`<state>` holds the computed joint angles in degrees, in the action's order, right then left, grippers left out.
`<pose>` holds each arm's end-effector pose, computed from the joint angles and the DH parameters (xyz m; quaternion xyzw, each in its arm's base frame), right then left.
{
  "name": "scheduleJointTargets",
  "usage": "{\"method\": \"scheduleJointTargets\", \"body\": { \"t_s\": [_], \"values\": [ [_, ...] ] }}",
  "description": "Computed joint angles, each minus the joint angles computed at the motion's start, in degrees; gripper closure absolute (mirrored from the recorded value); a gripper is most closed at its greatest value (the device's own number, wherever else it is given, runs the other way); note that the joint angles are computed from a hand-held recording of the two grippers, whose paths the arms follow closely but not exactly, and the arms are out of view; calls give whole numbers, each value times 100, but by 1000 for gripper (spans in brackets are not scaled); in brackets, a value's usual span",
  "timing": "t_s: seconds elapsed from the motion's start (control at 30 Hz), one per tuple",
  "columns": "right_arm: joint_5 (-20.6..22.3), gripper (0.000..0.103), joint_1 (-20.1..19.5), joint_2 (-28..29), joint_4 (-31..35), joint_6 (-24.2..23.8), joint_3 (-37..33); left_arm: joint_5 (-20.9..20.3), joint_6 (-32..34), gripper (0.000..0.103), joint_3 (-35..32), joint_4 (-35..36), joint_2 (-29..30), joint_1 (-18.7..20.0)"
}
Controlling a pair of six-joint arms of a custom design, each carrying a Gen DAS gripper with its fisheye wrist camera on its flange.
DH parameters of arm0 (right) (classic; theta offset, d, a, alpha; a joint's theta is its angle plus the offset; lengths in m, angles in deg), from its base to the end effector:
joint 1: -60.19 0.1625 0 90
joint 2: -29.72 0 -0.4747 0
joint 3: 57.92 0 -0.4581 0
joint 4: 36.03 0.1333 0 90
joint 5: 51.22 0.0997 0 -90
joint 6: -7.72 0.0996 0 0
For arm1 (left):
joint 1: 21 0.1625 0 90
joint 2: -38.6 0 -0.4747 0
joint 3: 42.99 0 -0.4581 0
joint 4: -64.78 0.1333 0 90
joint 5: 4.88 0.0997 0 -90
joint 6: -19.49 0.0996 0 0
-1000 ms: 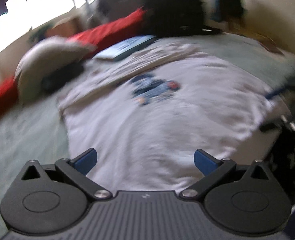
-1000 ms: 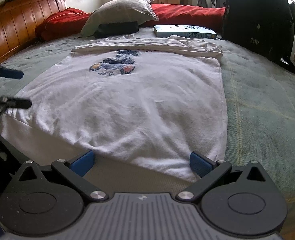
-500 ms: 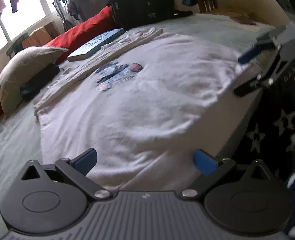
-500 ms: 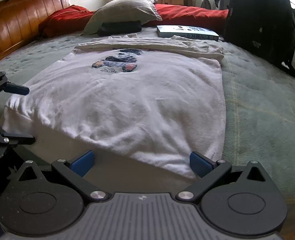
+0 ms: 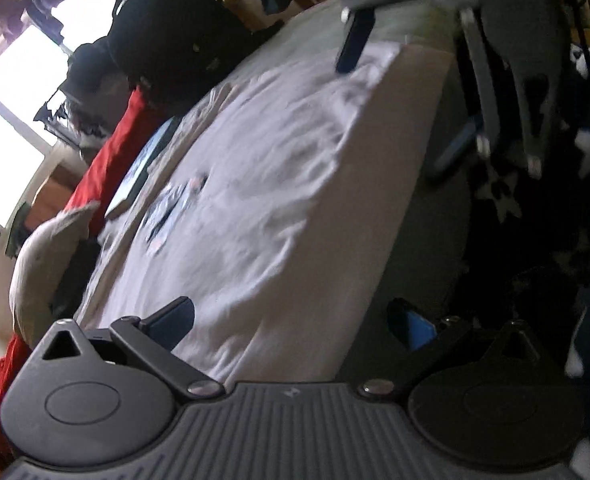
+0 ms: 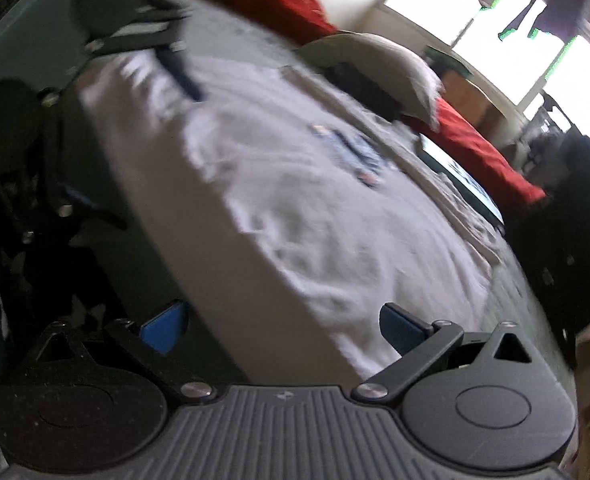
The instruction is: Fold clothes
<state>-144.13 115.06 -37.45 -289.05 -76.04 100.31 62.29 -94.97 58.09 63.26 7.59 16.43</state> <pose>-0.0684 -0.3201 0.2060 0.3195 -0.7433 0.2809 0.5162 -0.2955 -0.4427 -0.1455 0.8071 0.5268 -0.1593 0.2138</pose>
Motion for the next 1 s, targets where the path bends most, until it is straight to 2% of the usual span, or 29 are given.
{"method": "scheduleJointTargets", "body": {
  "t_s": [0.1,0.23,0.43,0.6,0.7,0.8,0.9,1.0],
  "values": [
    [-69,0,58,418,-516,-262,-73,0,-133,0,123,-344,-104,-71],
    [120,0,51,644,-881,-319,-65,21,-101,0,277,-729,-268,-105],
    [327,0,118,1303,-1955,-743,-264,126,-129,1,294,-681,-368,-139],
    [681,0,129,1705,-3054,-968,-355,229,27,1,262,-510,-325,-120],
    [740,0,199,1624,-3146,-738,-394,155,54,1,257,-757,-229,-121],
    [748,0,238,1517,-3054,-552,-416,-88,102,1,372,-1418,-184,-135],
    [685,0,169,1580,-3045,-643,-415,-416,382,1,469,-1894,-155,-146],
    [475,0,115,1740,-3028,-806,-542,-470,421,1,506,-1914,-186,-131]
  ]
}}
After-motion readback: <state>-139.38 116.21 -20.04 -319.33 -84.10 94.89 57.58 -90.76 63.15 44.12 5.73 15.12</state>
